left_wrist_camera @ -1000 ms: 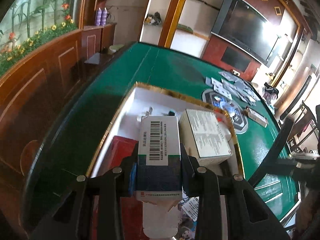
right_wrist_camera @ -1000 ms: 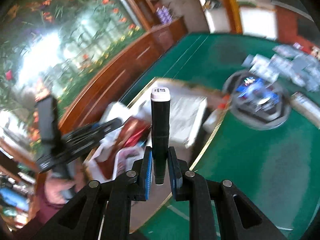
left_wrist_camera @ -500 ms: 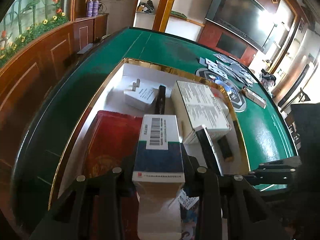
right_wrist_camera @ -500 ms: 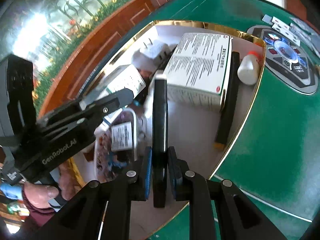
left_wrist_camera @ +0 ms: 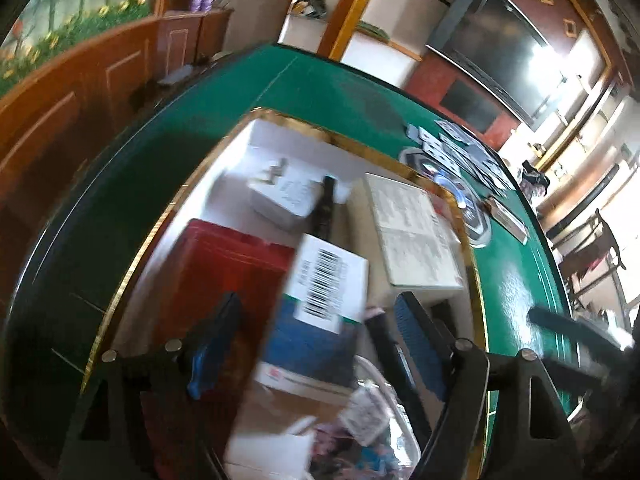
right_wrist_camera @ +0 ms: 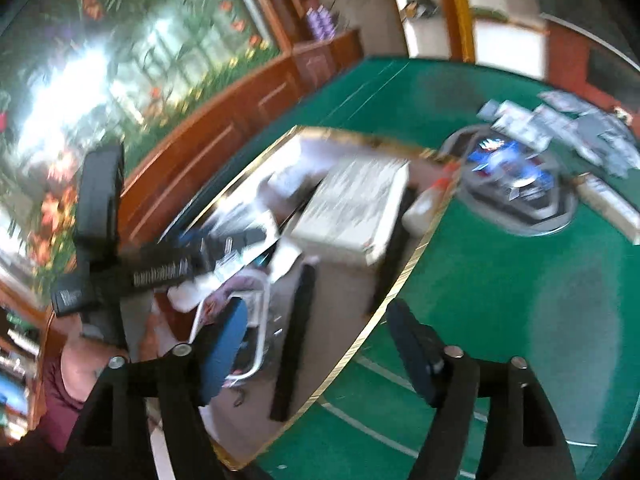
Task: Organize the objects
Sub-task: 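Lower the box into the tray and open the left tool while the right tool releases the marker there, then move both open tools back over the table toward the cards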
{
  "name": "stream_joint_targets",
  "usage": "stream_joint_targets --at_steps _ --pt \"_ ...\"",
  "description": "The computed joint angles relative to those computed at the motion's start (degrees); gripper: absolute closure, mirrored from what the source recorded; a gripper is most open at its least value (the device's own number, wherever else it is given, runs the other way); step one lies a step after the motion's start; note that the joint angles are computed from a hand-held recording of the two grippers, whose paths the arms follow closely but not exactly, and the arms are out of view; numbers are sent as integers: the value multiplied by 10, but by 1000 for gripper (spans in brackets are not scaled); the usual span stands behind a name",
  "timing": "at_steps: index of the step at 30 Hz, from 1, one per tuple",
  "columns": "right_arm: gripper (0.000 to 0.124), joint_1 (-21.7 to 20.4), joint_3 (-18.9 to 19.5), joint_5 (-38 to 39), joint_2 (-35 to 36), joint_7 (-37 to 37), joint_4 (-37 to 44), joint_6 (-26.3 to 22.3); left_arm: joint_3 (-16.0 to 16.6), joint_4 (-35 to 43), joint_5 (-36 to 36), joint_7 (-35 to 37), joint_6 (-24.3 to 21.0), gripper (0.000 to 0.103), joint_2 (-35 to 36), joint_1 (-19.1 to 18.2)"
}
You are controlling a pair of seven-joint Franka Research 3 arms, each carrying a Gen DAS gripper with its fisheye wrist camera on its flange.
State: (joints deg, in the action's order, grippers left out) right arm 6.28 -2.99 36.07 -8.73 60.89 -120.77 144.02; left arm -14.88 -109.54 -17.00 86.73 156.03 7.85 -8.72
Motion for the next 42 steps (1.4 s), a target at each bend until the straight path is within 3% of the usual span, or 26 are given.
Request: stream_joint_targets --at_steps 5,9,11,13,16,18,23,27,29,31,38,42 --pt "38 -14 -11 2 -12 6 -11 8 -24 0 -93 98 -45 24 -11 3" --pt "38 -25 -12 -18 -23 20 -26 33 -13 -4 -92 92 -59 24 -19 -12" --pt "37 -35 -4 -56 -31 42 -41 80 -9 -12 -113 91 -53 24 -30 -13" --pt "33 -50 8 -107 -42 74 -64 153 -1 -24 -87 60 -30 21 -43 -21" --pt "21 -131 65 -253 -58 193 -115 311 11 -42 -17 -16 6 14 -60 -31" --pt "21 -177 88 -299 -51 242 -118 350 15 -48 14 -54 19 12 -67 -34" --pt "21 -145 5 -262 8 248 -34 268 14 -53 144 -164 30 11 -77 -48" --pt "21 -161 -16 -306 54 316 7 267 6 -28 310 -271 9 9 -71 -66" --pt "21 -160 -32 -296 78 320 27 266 2 -2 426 -349 -10 7 -59 -80" --pt "21 -159 -43 -287 96 324 42 263 0 25 489 -389 -30 6 -43 -94" --pt "21 -163 -69 -273 138 307 74 254 -2 153 559 -384 -121 5 50 -162" --pt "21 -162 -87 -305 132 356 63 267 11 224 605 -375 -173 5 102 -209"
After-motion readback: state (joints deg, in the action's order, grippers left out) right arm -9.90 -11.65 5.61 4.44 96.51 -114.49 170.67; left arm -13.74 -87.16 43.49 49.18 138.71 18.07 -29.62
